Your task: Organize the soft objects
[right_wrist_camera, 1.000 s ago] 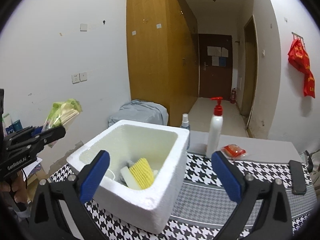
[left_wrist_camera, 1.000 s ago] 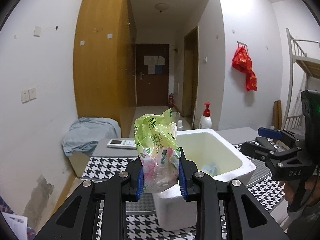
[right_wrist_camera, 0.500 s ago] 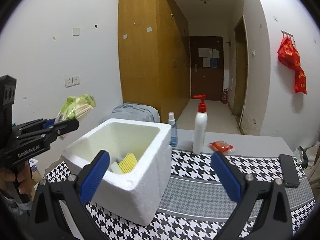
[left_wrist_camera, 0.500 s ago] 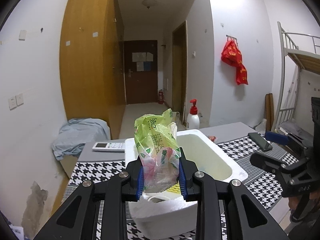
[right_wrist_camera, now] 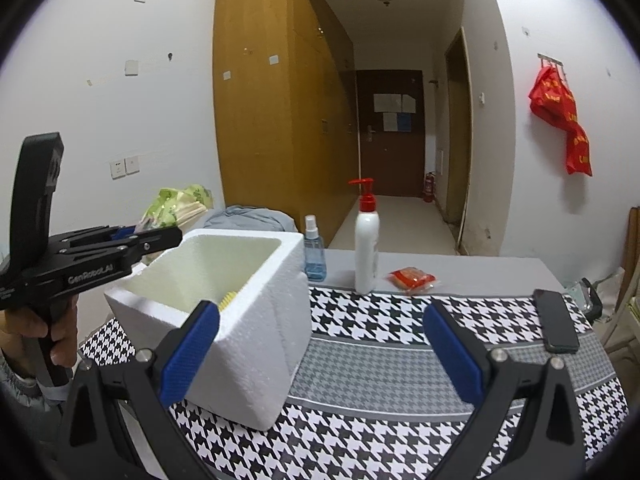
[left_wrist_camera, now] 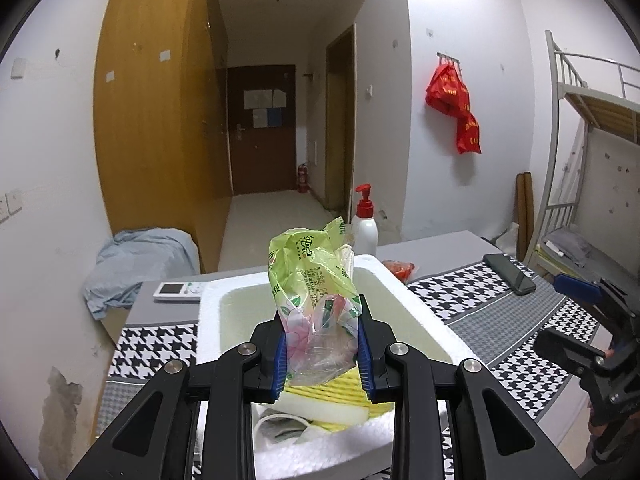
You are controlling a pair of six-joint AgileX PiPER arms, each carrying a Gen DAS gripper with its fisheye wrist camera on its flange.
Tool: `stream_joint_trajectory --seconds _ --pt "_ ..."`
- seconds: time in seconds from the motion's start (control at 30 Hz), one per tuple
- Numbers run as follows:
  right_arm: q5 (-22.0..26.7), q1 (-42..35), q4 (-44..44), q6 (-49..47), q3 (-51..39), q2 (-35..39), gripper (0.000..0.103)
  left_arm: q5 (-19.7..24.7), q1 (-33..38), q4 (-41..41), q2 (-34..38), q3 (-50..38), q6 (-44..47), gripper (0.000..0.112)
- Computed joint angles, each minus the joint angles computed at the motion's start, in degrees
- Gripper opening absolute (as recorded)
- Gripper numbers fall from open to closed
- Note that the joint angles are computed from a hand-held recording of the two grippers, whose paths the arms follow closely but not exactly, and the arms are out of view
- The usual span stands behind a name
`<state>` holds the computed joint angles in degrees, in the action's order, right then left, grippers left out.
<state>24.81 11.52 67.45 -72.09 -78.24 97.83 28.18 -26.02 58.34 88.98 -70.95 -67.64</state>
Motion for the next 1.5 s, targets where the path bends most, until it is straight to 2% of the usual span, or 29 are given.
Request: stream_joint_trajectory --seconds 0.13,0.23,0.3,0.33,0.37,0.43,0.5,0.67,0.77,0.97,1.13,1.5 --pt "-0.52 -0.62 0.3 -0.22 0.54 -0.07 0.103 0.22 0.86 -4.49 1.73 -2.6 5.11 0.03" --pt "-0.91 -1.23 0.62 0.02 1.4 -0.29 0.103 0.65 1.1 -6.09 2.88 -4.11 7.02 0.037" --pt "-0.98 -1.64 0.87 -0.05 2.05 -0.63 0.103 1.3 0.95 -5.35 3.32 -4.71 6.21 0.056" --pt "-1.11 -1.79 0.9 0.01 2.27 -0.78 0.103 1.72 0.57 -3.53 3.27 -4.46 4.42 0.075" --pt "-1.09 -1.99 1.13 -0.17 2.59 -1.0 0.103 2.37 -0.03 -0.72 3.2 -4.04 1.38 0.088" --pt "-1.39 -2.17 1.43 -0.43 3.22 -1.46 0.103 3.54 -1.04 4.28 2.44 -2.69 -4.08 0.096" --pt "-1.5 -2.31 1.44 -0.52 3.77 -1.93 0.103 2.6 -1.41 6.9 1.27 -0.93 -7.05 0.101" --pt "-1.31 -2.77 2.38 -1.6 5.42 -3.7 0.103 3.1 -3.5 9.11 -0.86 1.26 -9.93 0.102" --pt "-1.27 -3.09 3.26 -2.44 6.73 -4.97 0.103 7.79 -6.68 11.2 -1.93 1.96 -11.31 0.102" --pt "-0.17 -4.35 5.12 -4.09 10.35 -8.97 0.103 11.95 -11.95 15.07 -6.22 5.93 -16.85 0.102" --pt "1.12 -5.7 6.69 -5.54 13.77 -13.37 0.103 18.89 -18.71 19.69 -9.12 8.54 -22.36 0.102" --pt "5.75 -10.08 8.57 -7.43 20.74 -22.3 0.103 33.29 -31.54 22.24 -11.92 11.76 -29.04 0.102"
